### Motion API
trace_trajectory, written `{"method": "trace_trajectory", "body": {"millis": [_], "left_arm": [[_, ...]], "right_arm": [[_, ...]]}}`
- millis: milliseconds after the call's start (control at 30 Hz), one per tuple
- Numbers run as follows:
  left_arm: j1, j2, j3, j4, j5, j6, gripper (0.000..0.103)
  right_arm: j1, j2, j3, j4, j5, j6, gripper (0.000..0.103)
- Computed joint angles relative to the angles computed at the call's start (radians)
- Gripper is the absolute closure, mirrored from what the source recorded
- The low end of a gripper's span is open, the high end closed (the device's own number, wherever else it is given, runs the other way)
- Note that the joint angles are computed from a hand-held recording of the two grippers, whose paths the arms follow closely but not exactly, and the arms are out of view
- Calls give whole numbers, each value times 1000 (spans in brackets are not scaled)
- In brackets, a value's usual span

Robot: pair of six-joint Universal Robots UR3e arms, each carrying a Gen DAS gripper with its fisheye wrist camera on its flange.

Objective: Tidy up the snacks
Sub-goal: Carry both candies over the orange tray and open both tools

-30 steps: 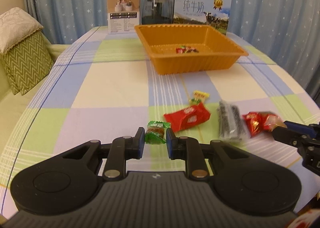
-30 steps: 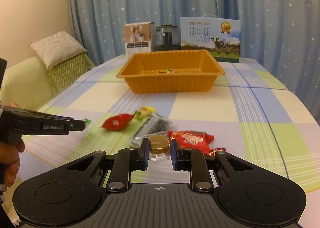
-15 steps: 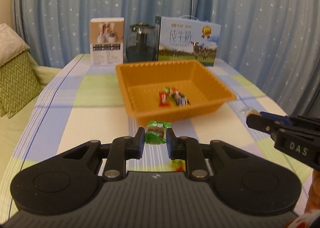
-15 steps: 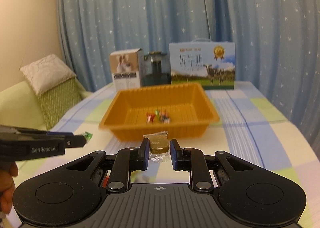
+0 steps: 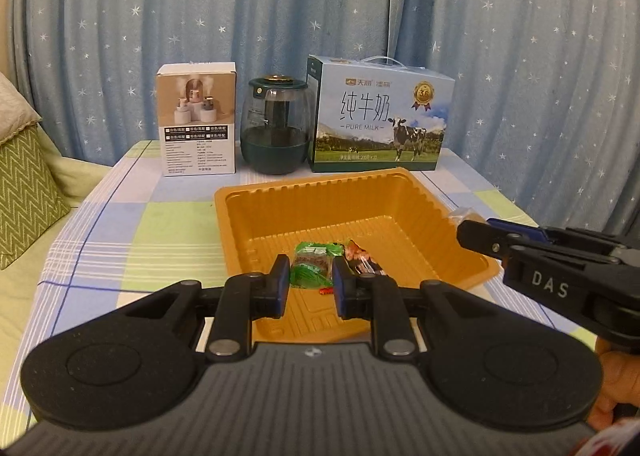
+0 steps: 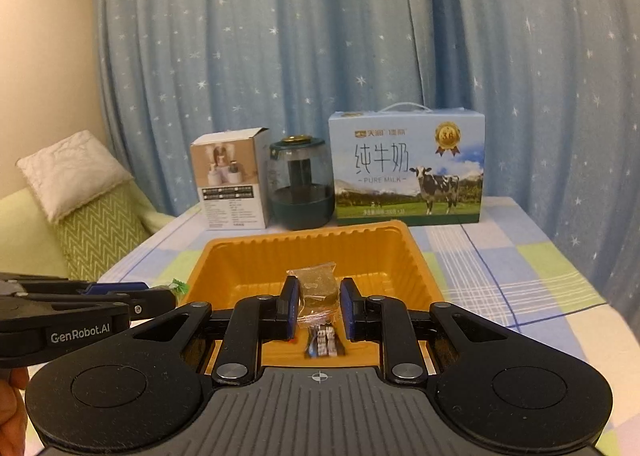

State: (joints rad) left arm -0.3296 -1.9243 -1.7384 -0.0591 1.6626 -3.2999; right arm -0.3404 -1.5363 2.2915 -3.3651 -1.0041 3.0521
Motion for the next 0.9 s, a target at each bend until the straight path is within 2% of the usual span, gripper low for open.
{"method": "trace_trajectory", "body": {"millis": [167, 400, 900], "left_arm": [[21, -81, 96, -38, -15, -8, 83], [56, -151, 154, -54, -77, 7, 81], [82, -99, 87, -41, -61, -10, 80]], "right_arm": [[51, 132, -124, 9, -60, 60, 81], [91, 242, -205, 19, -107, 55, 81], [70, 236, -206, 40, -80, 83, 81]]}}
